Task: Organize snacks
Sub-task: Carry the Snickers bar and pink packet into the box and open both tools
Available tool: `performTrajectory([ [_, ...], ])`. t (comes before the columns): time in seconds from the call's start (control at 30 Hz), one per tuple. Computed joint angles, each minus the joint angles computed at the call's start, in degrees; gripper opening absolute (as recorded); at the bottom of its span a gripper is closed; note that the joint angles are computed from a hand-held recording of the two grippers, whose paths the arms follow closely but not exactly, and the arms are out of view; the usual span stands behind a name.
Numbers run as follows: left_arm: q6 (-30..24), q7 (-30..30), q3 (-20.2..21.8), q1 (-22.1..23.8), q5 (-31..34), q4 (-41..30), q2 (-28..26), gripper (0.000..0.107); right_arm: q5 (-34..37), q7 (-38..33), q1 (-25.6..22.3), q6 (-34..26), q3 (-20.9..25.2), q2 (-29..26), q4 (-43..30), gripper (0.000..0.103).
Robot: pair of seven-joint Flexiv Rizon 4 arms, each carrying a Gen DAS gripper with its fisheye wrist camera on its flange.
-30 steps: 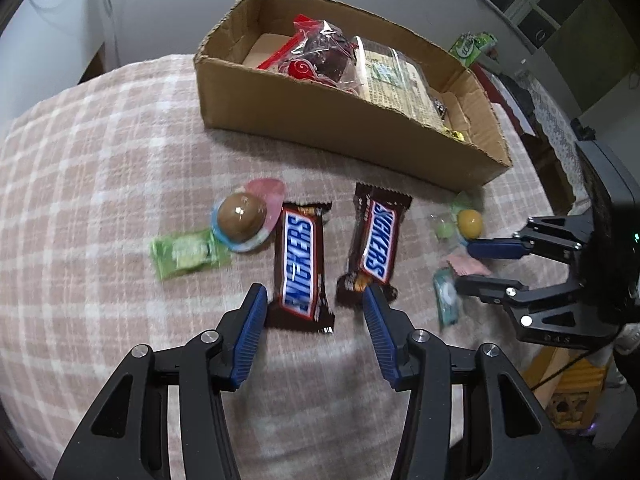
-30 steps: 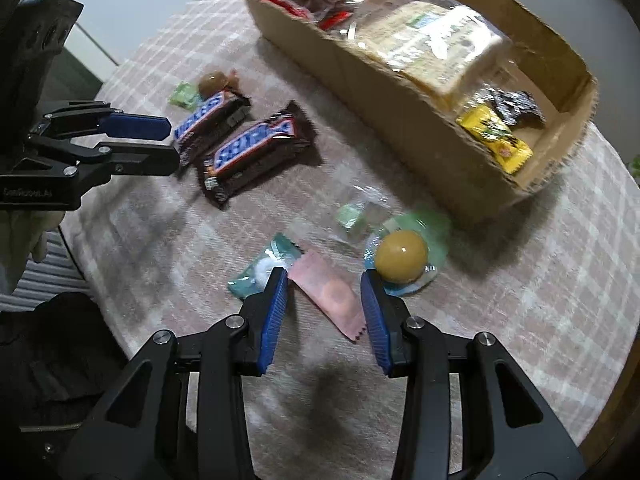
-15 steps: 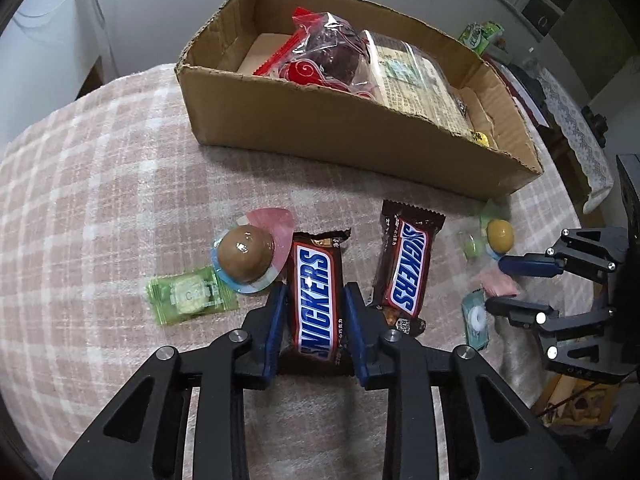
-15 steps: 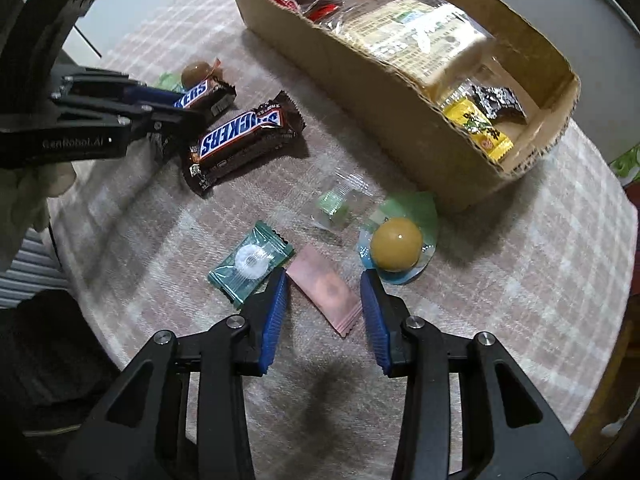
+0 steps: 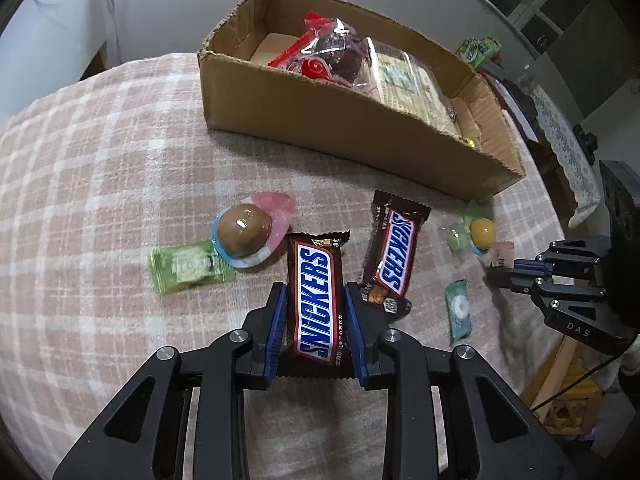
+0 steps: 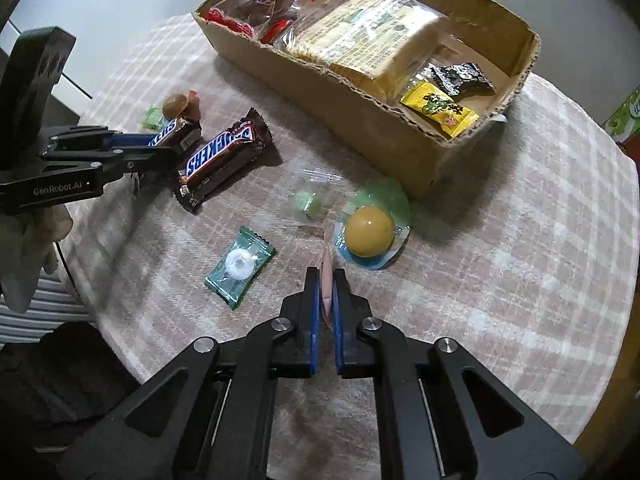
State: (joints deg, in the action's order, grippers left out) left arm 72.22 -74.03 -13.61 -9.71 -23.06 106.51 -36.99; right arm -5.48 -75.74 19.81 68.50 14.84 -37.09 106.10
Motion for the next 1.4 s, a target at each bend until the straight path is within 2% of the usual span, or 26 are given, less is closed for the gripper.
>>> performTrajectory([
  [0.33,3.3,3.9,-4.7,4.1,-4.7,4.8,3.3,0.027,3.9,-1.2,-3.1,3.2,2.4,3.6,3.4,0.005],
  [0.6,6.2,8.1,-7.3,6.2,-8.4,6.2,6.0,0.027,3.7,0.9,-1.5,5.7,0.9,6.0,3.9,0.005],
  [0.77,6.8,8.5,-6.3,5.1,-8.2,3.5,6.0,0.027,1.1,5.2,0.8,7.0,-2.0,5.7,1.5,0.005],
  [0.97,5.8,6.9,-3.5,2.3,-5.7,-2.0,3.8,0.027,-4.3,10.0,2.9,5.6,-6.0,6.1,-0.9,0.005],
  [1.4,0.9,2.7,1.1,-2.1,0.8,-12.7,-1.6,0.027,-9.3,15.0,3.3,3.4,-8.0,3.0,-6.3,0.006],
])
